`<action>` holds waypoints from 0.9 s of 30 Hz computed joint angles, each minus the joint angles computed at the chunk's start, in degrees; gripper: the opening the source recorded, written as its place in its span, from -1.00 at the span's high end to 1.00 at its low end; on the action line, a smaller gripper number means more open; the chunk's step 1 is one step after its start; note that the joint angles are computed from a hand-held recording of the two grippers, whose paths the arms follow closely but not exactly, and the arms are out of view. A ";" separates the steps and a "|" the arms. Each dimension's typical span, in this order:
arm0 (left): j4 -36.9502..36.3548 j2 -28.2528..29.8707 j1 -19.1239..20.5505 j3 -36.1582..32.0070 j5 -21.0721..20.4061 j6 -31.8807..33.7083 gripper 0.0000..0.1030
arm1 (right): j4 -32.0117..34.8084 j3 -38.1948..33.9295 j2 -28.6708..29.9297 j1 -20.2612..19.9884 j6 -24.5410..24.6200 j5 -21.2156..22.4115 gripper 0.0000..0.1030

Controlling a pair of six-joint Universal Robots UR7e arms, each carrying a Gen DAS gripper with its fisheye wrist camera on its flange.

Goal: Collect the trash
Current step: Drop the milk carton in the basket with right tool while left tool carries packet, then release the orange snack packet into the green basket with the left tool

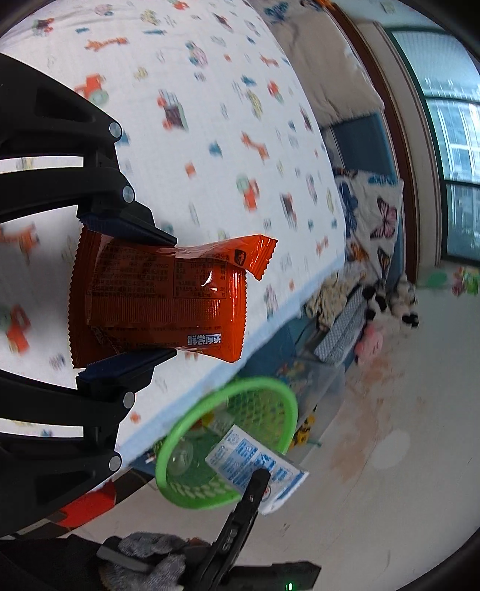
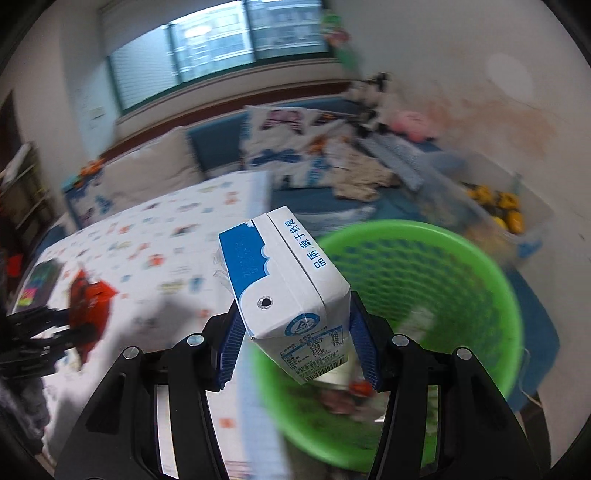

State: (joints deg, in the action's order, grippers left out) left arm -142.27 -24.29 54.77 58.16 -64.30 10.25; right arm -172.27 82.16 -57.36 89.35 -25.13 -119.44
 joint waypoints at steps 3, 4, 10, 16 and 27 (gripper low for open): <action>1.12 1.71 -1.06 -1.97 -0.93 0.99 -0.01 | 0.25 0.31 -0.93 -1.74 1.43 -0.98 -0.05; 1.44 2.14 -1.35 -2.48 -1.25 1.20 -0.01 | 0.28 0.53 -1.12 -2.05 1.69 -1.21 -0.05; 4.13 6.12 -3.11 -7.69 -2.27 2.52 -0.01 | 1.17 0.22 -1.32 -3.91 3.90 -0.90 -0.09; 8.19 10.64 -4.29 -14.54 -3.44 1.98 -0.01 | 0.74 0.33 -1.97 -4.95 6.06 -0.15 -0.29; 14.65 17.82 -5.60 -24.76 -5.04 1.70 -0.01 | -3.10 5.81 -7.11 -5.16 6.49 1.28 -0.43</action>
